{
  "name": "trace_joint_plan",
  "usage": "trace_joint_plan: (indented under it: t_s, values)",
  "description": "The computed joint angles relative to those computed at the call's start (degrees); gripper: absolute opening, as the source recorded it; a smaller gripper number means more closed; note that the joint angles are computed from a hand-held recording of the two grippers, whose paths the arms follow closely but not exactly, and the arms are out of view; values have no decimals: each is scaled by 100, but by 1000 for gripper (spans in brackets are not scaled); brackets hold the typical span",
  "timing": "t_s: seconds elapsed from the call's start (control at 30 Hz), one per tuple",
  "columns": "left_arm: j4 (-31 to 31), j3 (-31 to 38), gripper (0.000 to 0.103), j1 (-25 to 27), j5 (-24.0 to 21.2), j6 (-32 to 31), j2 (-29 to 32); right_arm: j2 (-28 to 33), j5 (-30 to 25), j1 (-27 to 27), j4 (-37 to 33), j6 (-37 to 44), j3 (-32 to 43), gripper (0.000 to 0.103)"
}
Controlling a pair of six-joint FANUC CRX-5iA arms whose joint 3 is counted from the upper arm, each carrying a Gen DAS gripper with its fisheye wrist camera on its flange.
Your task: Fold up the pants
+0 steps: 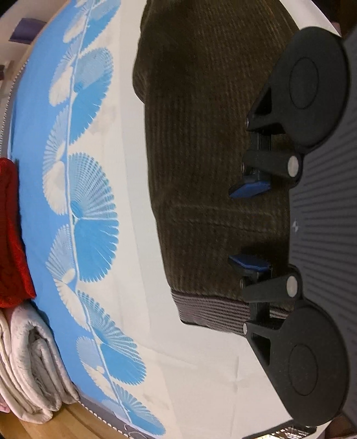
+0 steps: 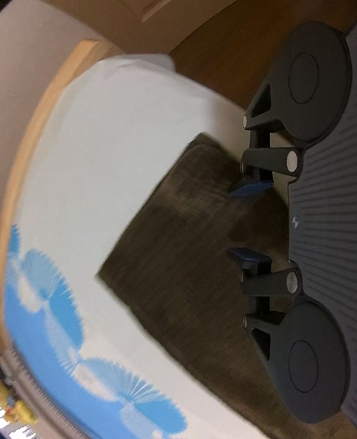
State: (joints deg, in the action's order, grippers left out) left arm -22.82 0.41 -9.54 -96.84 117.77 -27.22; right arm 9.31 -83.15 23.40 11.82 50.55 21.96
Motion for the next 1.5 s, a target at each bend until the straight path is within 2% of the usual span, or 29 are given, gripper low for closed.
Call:
trace_joint_plan:
  t_s: [0.13,0.27,0.3,0.43,0.6,0.8,0.87,0.93,1.0,1.07,1.17,1.33,1.5]
  values:
    - [-10,63,51,-87,63,36,104,22,-23,-3,59,-47,6,44]
    - [6,71,51,-91,98,19,149,-164,336,37,329,-364,-223,44]
    - [8,70,51,-94,102,13,156,-134,314,28,338,-370,-222,44]
    - [20,59,51,-63,112,6,150,163,-364,-101,17,-343,114,44]
    - [50,37,51,-36,143,-13,131,43,-48,-74,192,-386,-55,46]
    - [52,60,51,-79,151,10,163,144,-345,-176,-108,-296,116,55]
    - [66,60,51,-85,162,28,154,-14,-79,-188,57,-600,-73,54]
    - [51,67,51,-122,176,33,156,-329,472,-200,397,-1151,-471,54]
    - [32,81,51,-149,185,29,168,-702,1075,-225,974,-2013,-997,56]
    - [46,91,51,-148,213,31,187,-1007,1488,-343,1265,-2787,-1414,60]
    - [72,121,51,-172,250,33,251,-1170,1697,-732,576,-2889,-1483,60]
    - [70,209,51,-278,284,58,422,-923,1257,-1165,-786,-2170,-1049,61]
    - [64,244,51,-351,287,43,538,-743,1130,-1102,-966,-2023,-878,67]
